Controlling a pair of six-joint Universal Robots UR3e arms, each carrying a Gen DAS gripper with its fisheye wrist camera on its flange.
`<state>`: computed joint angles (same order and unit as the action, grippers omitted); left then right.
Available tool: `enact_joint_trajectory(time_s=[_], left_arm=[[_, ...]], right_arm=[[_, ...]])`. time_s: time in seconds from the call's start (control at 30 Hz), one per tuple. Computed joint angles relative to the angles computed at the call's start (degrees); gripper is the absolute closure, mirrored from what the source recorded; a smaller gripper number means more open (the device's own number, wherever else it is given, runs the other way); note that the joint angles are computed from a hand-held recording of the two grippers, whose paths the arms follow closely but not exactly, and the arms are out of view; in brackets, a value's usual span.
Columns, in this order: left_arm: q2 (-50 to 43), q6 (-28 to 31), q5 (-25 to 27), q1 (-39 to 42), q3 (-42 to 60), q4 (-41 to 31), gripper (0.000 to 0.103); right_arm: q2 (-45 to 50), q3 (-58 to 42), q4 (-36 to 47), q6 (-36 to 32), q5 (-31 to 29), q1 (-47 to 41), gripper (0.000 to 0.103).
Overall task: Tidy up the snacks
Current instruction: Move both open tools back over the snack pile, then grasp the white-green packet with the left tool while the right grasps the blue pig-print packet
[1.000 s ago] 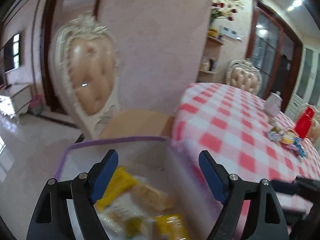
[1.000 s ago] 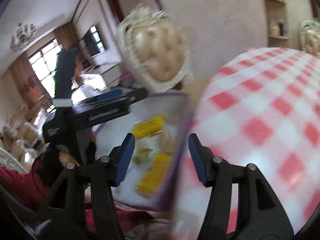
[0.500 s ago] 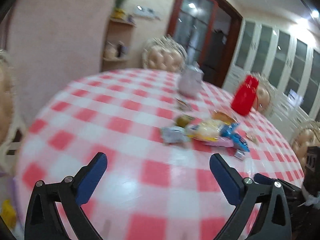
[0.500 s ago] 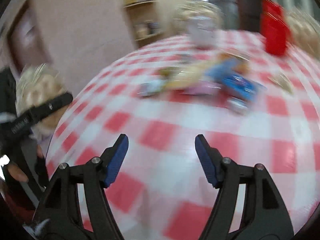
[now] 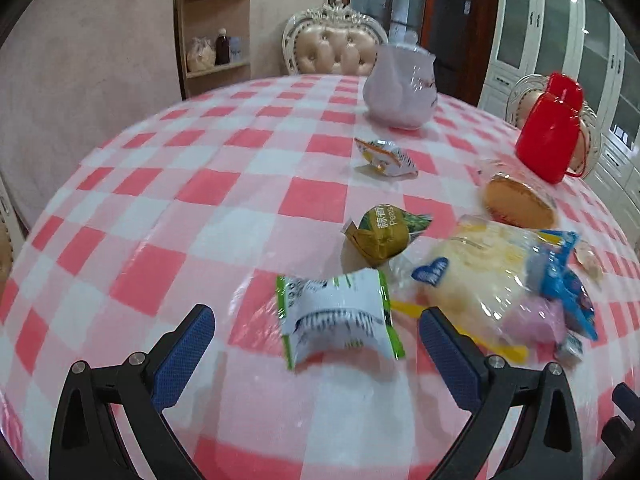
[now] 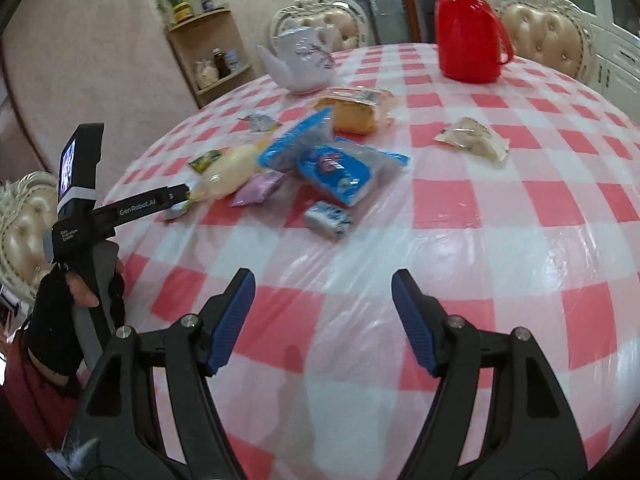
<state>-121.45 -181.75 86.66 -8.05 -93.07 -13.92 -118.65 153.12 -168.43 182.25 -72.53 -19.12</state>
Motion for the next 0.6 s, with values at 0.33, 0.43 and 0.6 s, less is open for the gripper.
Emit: enact_joint_trajectory(time_s=[0.33,0.43,0.6], left_arm=[[-5.55,-1.23,-2.03,0.86,10.40,-9.75,0.001],[-5.61,-1.14,-2.12,0.78,10.53,-9.86,0.001],[-5.59,-0.98,-3.22,1.18,10.48,-9.88,0.000]], right_arm=[[25.30,-14.23,-10.93,4.98,-1.84,2.49,0.029],[32.23,-21.71,-9.61,7.29,-7.13,6.61,0.029],[35.41,-23.69,-9.55,16.17,-1.29,1.74,0.023]])
